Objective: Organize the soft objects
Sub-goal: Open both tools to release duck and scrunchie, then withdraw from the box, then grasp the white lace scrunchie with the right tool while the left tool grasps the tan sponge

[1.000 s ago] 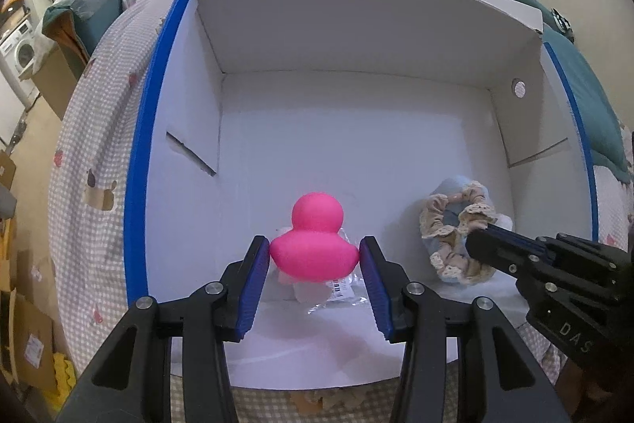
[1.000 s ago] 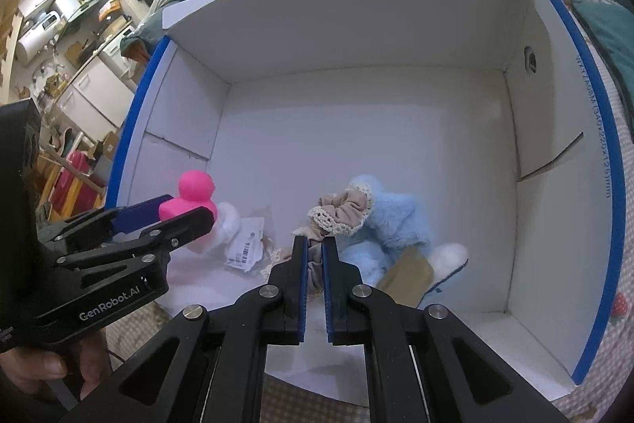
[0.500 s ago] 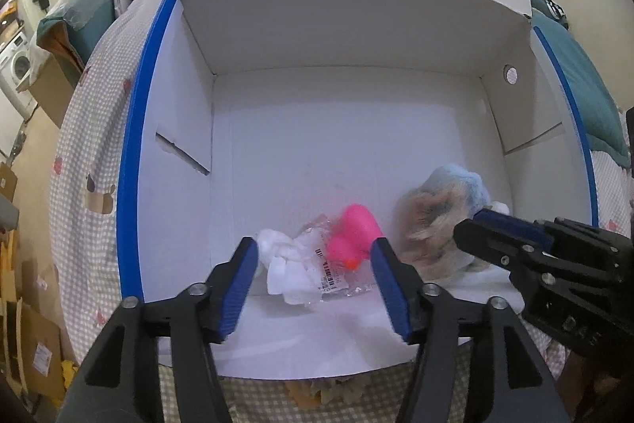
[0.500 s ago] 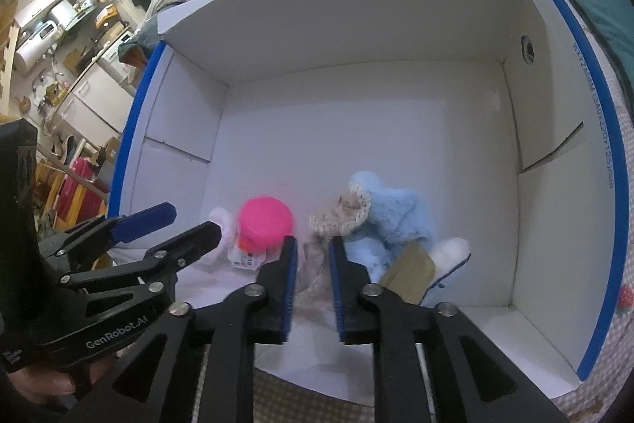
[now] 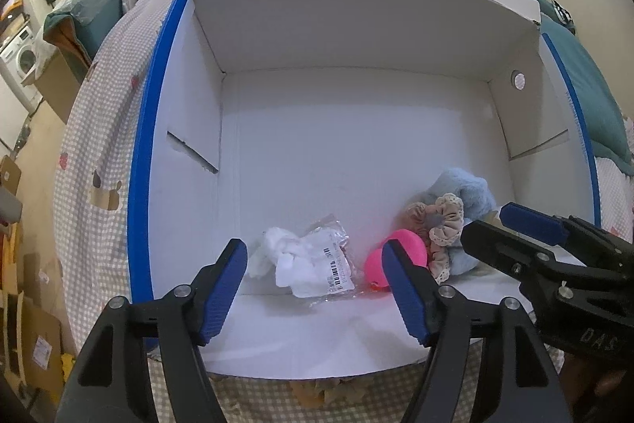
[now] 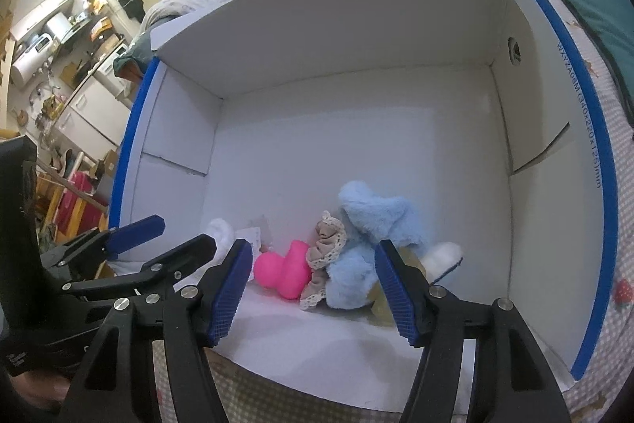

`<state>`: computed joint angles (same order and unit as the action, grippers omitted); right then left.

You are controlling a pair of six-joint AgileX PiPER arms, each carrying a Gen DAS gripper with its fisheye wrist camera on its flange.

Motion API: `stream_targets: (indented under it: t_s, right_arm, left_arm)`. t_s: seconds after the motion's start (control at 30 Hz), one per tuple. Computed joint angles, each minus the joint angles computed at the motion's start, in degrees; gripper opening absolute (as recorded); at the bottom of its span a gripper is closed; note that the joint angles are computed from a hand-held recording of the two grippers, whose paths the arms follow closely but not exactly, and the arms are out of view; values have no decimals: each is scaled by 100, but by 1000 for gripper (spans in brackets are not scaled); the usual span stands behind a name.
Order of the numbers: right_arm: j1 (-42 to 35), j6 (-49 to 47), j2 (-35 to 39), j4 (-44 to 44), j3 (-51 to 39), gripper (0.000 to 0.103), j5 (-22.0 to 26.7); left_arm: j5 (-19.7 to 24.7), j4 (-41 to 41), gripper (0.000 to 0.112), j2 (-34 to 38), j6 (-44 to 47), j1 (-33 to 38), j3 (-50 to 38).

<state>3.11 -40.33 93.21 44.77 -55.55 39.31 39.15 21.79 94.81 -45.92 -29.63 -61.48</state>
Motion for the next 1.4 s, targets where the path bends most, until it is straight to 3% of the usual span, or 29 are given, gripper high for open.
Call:
stream_targets:
  t_s: [0.2, 0.5, 0.77, 0.87, 0.97, 1.17, 1.4]
  right_arm:
    - [65, 173, -85, -70, -3, 68, -94]
    - [-14, 147, -430, -158, 287, 68, -321]
    - [-147, 66, -979, -177, 609, 68, -237]
    - [-338, -240, -1066, 143, 712, 68, 80]
    - [-376, -335, -1298, 266, 916, 68, 88]
    - [-264, -303, -1765, 257, 1236, 68, 32]
    - [-267, -300, -1982, 240, 1405, 68, 215]
  left_arm:
    - [16, 62, 68, -34, -206, -10, 36]
    - [133, 647, 68, -690, -794, -183, 444]
    - [454, 1199, 68, -1304, -1345, -516, 825]
    - [619, 1353, 68, -1452, -1417, -725, 912]
    - [849, 1615, 68, -1681, -1658, -975, 1036]
    - [1304, 1627, 68, -2096, -1940, -1245, 1174]
    - [1311, 977, 68, -2537, -1782, -796, 1530]
